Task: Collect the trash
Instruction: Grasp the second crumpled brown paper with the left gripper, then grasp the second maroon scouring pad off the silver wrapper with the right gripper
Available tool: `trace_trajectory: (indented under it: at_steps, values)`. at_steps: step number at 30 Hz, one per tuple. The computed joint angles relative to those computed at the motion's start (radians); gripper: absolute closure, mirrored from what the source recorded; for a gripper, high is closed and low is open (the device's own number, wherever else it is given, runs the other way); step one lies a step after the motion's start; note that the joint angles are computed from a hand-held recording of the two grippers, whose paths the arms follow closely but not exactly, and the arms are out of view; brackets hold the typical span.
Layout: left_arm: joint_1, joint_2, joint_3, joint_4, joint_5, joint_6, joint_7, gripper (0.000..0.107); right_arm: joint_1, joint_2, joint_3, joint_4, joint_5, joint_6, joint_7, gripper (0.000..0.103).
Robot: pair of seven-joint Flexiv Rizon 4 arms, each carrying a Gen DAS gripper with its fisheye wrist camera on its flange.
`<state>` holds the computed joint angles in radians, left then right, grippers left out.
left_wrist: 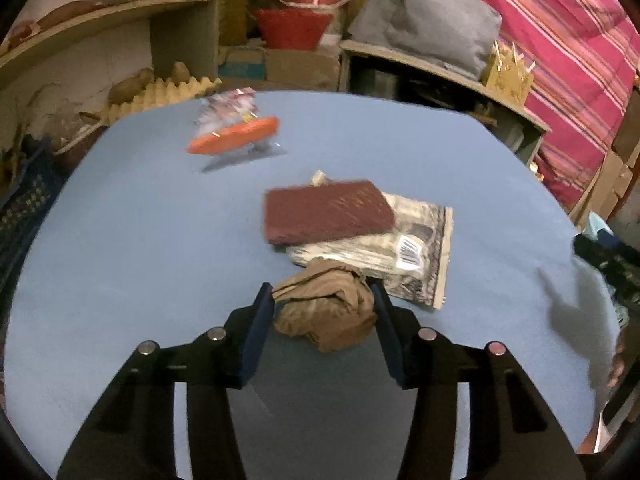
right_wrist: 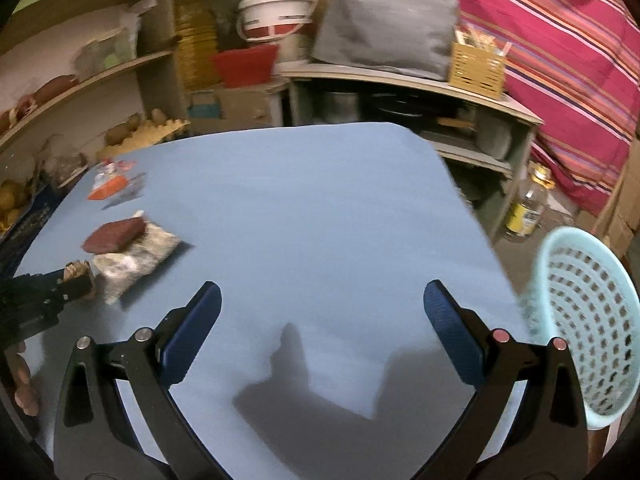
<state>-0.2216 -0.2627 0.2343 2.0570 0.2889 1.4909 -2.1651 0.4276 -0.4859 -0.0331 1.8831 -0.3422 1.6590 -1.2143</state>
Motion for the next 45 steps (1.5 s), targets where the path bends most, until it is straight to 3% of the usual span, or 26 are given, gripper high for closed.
trace_trajectory:
  at_steps: [4, 9, 11, 15, 17, 19, 22, 25, 29, 32, 33, 35, 36, 41, 45]
  values:
    - [-0.035, 0.050, 0.092, 0.010, 0.117, -0.014, -0.091, 0.057, 0.076, -0.011, -0.026, -0.012, -0.005, 0.015, 0.022, 0.004]
    - [-0.001, 0.089, 0.118, 0.016, 0.253, -0.063, -0.182, 0.057, 0.172, -0.035, -0.056, -0.037, -0.012, 0.012, 0.054, 0.004]
    - [0.054, 0.101, 0.096, 0.040, 0.236, -0.052, -0.157, 0.057, 0.216, -0.050, -0.064, -0.061, -0.009, -0.023, 0.062, 0.004]
    - [0.177, 0.125, 0.046, 0.103, 0.167, 0.016, -0.092, 0.057, 0.399, -0.075, -0.240, -0.067, -0.092, -0.021, 0.145, 0.004]
    - [0.217, 0.133, 0.041, 0.126, 0.140, 0.042, -0.084, 0.057, 0.423, -0.090, -0.248, -0.090, -0.103, -0.041, 0.170, 0.004]
    - [0.238, 0.137, 0.053, 0.137, 0.133, 0.061, -0.095, 0.057, 0.431, -0.109, -0.238, -0.129, -0.125, -0.102, 0.198, 0.004]
    - [0.218, 0.146, 0.096, 0.104, 0.230, 0.021, -0.195, 0.057, 0.441, -0.141, -0.234, -0.175, -0.161, -0.147, 0.248, 0.004]
    - [0.233, 0.160, 0.088, 0.084, 0.306, -0.001, -0.255, 0.057, 0.446, -0.167, -0.231, -0.221, -0.194, -0.205, 0.301, 0.004]
    - [0.246, 0.181, 0.069, 0.046, 0.439, -0.048, -0.363, 0.057, 0.387, -0.194, -0.139, -0.287, -0.191, -0.290, 0.331, 0.004]
    - [0.278, 0.186, 0.035, 0.041, 0.461, -0.054, -0.387, 0.057, 0.378, -0.206, -0.126, -0.314, -0.225, -0.336, 0.373, 0.005]
    - [0.287, 0.188, 0.024, 0.042, 0.462, -0.052, -0.391, 0.057, 0.374, -0.208, -0.125, -0.318, -0.241, -0.337, 0.383, 0.006]
    - [0.303, 0.186, 0.007, 0.045, 0.453, -0.047, -0.387, 0.057, 0.360, -0.217, -0.104, -0.336, -0.270, -0.368, 0.379, 0.018]
    - [0.307, 0.186, 0.002, 0.044, 0.451, -0.047, -0.384, 0.057, 0.348, -0.222, -0.086, -0.347, -0.280, -0.387, 0.372, 0.018]
    - [0.313, 0.189, -0.012, 0.037, 0.458, -0.055, -0.394, 0.057, 0.333, -0.205, -0.099, -0.312, -0.369, -0.331, 0.426, 0.019]
    - [0.300, 0.193, -0.025, 0.014, 0.499, -0.071, -0.448, 0.057, 0.333, -0.144, -0.170, -0.224, -0.443, -0.185, 0.515, 0.019]
